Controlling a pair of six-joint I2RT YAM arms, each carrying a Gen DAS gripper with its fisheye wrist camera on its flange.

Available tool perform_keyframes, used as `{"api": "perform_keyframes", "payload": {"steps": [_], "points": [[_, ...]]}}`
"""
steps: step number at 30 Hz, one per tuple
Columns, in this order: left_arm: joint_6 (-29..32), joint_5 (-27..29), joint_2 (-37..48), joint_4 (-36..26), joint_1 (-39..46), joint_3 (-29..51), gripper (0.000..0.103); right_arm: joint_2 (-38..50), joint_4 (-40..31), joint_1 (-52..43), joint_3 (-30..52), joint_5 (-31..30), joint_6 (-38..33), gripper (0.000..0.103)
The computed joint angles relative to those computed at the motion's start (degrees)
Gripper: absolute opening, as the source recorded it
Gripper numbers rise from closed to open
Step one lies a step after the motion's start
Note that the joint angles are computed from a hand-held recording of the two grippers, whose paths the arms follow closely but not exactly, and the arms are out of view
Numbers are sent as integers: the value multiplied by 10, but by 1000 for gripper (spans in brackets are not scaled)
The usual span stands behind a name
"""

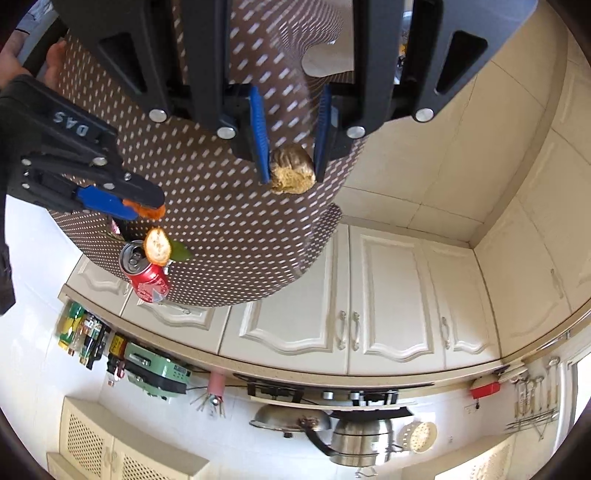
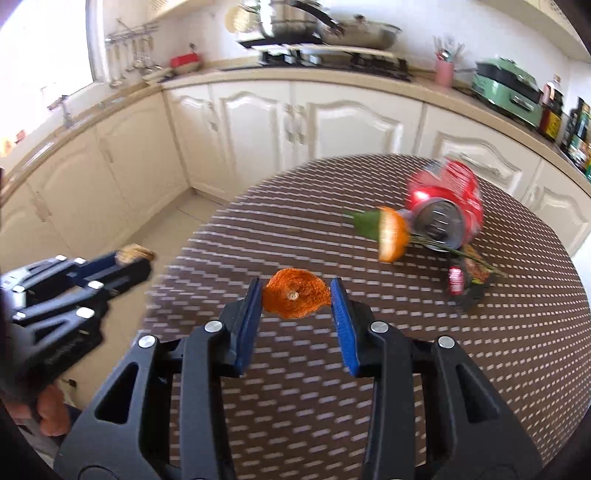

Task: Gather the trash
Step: 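Grasp the small bread bun with the left tool while the right grasps the orange peel, then carry the bun and orange peel over the bucket and open both tools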

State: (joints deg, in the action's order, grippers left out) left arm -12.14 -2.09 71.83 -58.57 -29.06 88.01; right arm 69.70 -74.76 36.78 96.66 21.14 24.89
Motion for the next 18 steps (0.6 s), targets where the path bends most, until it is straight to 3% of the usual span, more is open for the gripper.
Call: {"api": "perform_keyframes", "payload": {"steps": [7, 12, 18], "points": [[87, 112, -108, -31, 202, -83, 23, 107, 12, 198, 83, 75, 81, 37], [235, 245, -124, -64, 462, -140, 23, 219, 76, 266, 125, 52, 100, 37], [362, 302, -64, -49, 653, -210, 23, 343, 147, 284, 148, -12, 112, 37]]}}
